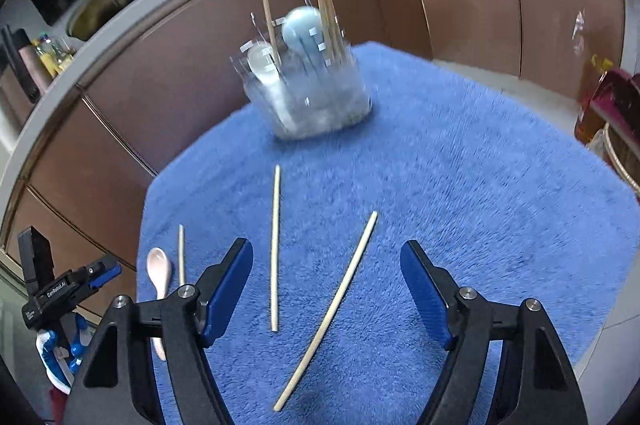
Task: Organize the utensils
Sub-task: 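Close the left tool on the pink spoon while the right tool grasps a chopstick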
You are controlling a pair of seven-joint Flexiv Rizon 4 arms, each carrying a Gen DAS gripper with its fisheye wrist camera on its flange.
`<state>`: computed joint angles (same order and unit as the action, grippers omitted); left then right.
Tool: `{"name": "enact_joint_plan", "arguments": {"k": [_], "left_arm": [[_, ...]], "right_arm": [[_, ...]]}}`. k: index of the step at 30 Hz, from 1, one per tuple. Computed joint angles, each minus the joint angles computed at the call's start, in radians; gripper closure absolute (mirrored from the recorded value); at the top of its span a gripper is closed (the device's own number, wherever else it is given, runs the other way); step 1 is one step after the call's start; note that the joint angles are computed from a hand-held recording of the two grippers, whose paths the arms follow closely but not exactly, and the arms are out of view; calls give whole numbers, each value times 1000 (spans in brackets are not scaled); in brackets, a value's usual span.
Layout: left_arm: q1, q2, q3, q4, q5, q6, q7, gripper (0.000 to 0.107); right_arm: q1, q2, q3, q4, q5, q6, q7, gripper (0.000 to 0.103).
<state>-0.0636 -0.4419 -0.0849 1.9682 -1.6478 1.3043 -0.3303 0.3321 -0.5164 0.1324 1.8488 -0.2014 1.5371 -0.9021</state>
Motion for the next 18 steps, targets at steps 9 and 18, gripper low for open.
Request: {"name": "enact_joint_plan", "arguments": {"k": [9, 18], "left_arm": [[64, -60, -26, -27, 173, -90, -92, 64], [131, -90, -63, -46, 285, -133, -169, 80]], "right_arm": [[-41, -59, 50, -73, 28, -97, -42, 27], [-85, -105, 112, -158, 88, -215, -125, 36]]}}
